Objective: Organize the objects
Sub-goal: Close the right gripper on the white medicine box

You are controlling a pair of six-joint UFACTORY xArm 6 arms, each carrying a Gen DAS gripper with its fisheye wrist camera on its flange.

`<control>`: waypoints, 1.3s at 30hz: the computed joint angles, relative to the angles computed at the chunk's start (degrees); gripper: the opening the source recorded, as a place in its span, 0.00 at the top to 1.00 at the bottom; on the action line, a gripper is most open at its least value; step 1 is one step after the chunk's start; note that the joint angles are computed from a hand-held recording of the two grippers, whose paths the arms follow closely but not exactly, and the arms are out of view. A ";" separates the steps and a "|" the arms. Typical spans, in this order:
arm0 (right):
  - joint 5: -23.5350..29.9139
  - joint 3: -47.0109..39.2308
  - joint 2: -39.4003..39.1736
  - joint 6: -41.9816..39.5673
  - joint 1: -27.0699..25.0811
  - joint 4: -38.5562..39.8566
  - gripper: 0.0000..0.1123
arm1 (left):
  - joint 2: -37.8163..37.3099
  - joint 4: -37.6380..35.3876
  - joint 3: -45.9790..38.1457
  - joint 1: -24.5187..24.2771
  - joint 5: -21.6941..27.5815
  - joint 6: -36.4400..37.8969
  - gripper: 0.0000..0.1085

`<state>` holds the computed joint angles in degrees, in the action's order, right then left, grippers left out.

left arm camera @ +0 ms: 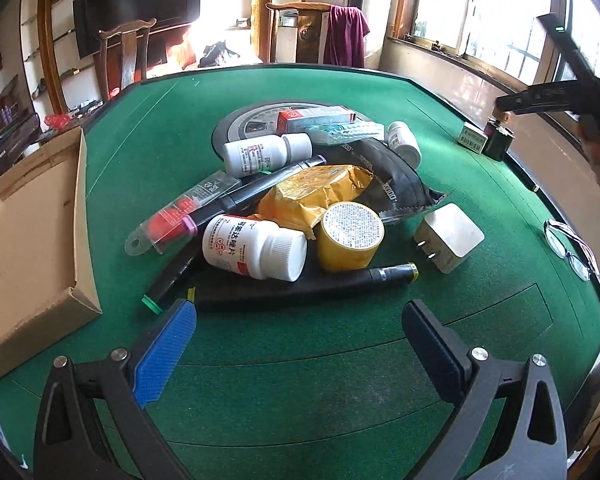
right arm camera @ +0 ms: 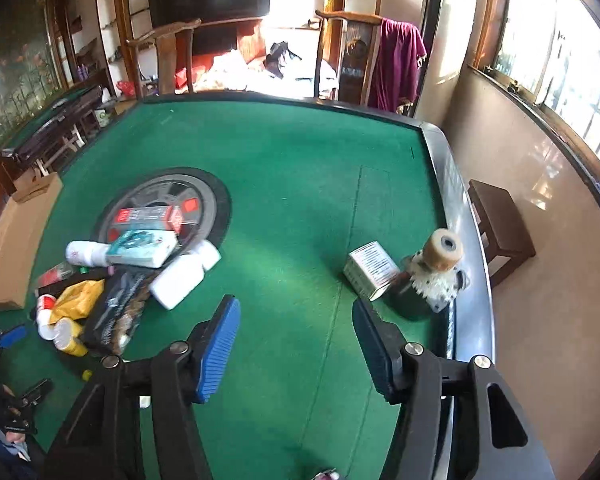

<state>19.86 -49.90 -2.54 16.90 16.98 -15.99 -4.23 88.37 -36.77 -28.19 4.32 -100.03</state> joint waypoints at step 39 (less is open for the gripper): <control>23.41 -22.12 19.13 -10.09 0.44 -3.98 0.67 | 0.21 -4.89 0.75 0.37 -2.50 4.75 0.05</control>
